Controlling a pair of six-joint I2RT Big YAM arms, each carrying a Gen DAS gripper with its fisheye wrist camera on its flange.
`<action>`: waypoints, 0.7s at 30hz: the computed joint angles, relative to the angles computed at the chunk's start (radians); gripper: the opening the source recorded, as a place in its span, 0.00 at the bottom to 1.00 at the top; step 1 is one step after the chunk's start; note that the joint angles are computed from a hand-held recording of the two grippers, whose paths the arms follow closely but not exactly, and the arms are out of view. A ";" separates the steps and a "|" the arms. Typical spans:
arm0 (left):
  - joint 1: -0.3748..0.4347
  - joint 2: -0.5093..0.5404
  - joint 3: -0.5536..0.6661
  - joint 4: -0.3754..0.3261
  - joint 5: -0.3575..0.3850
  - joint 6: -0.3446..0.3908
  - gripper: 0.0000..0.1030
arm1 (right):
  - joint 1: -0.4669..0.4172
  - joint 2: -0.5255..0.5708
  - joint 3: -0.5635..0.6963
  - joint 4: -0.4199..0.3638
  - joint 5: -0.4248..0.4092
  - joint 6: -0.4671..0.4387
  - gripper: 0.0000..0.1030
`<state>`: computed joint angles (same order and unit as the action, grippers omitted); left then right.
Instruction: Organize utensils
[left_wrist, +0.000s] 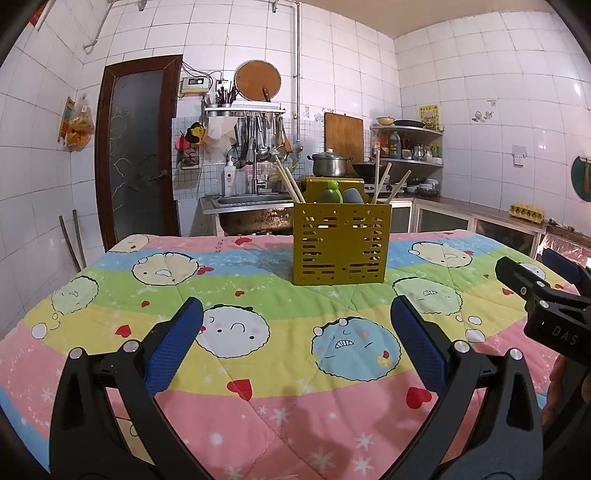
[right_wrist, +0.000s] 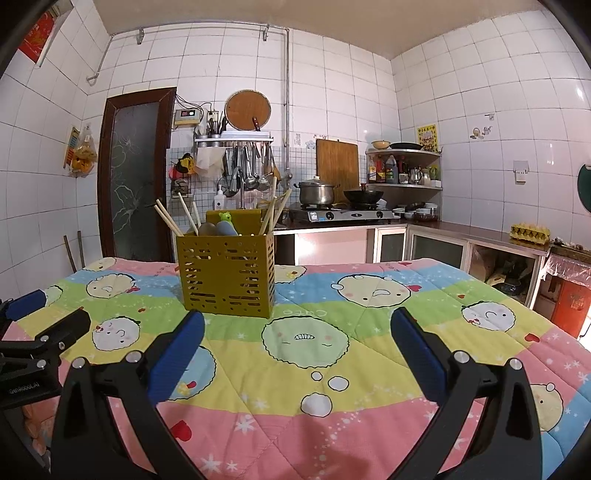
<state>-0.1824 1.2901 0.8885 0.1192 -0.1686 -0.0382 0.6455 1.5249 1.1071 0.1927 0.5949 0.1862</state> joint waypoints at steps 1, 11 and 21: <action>0.000 0.000 -0.001 0.002 0.000 0.000 0.95 | 0.000 -0.001 0.000 -0.002 0.000 -0.001 0.96; -0.002 0.003 -0.003 0.014 -0.001 0.009 0.95 | 0.000 -0.002 0.001 -0.008 0.003 0.007 0.96; -0.003 0.001 -0.006 0.015 0.000 0.008 0.95 | 0.000 -0.004 0.001 -0.011 0.005 0.007 0.96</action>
<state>-0.1856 1.2907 0.8821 0.1346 -0.1688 -0.0303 0.6458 1.5213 1.1079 0.1818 0.6003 0.1932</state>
